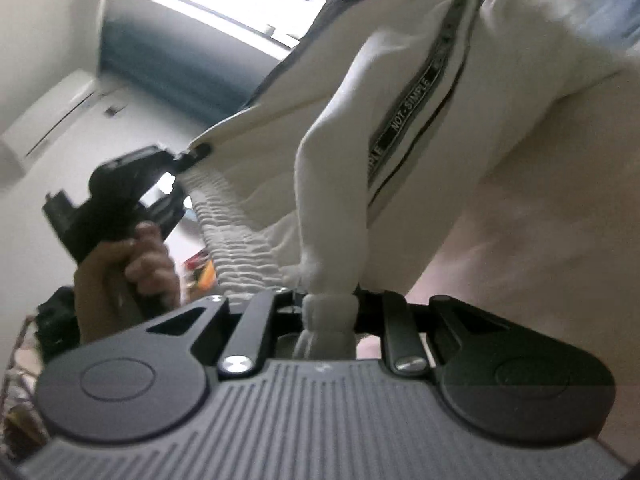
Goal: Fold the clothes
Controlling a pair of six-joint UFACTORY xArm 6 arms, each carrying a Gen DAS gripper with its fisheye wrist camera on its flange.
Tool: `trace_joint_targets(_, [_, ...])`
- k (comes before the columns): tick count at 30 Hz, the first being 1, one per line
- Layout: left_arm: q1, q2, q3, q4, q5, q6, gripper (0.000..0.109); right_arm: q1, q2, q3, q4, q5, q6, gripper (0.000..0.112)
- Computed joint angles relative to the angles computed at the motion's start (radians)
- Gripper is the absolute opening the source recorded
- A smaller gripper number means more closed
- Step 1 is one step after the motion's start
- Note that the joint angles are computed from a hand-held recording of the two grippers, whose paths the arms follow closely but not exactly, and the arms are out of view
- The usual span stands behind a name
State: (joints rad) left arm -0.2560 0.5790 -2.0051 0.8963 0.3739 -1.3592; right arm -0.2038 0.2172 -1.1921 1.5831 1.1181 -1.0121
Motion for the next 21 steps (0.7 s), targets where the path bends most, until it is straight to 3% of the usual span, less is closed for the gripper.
trace_joint_targets(4, [0.073, -0.038, 0.007, 0.112, 0.115, 0.023, 0.013, 0.179, 0.015, -0.010, 0.079, -0.017, 0.032, 0.018])
trace_joint_targets(7, [0.119, 0.018, -0.046, 0.095, 0.223, 0.094, 0.013, 0.311, 0.066, -0.086, 0.066, -0.078, 0.032, 0.019])
trace_joint_targets(10, [0.167, 0.113, -0.114, 0.012, 0.274, 0.185, 0.014, 0.403, 0.157, -0.211, -0.039, -0.156, 0.081, 0.020])
trace_joint_targets(14, [0.207, 0.220, -0.180, -0.178, 0.242, 0.283, 0.017, 0.452, 0.234, -0.312, -0.181, -0.209, 0.125, 0.023])
trace_joint_targets(18, [0.224, 0.178, -0.090, -0.228, 0.193, 0.284, 0.034, 0.453, 0.217, -0.319, -0.256, -0.222, 0.080, 0.031])
trace_joint_targets(21, [0.220, 0.139, -0.059, -0.210, 0.214, 0.312, 0.061, 0.455, 0.143, -0.250, -0.267, -0.257, -0.003, 0.054])
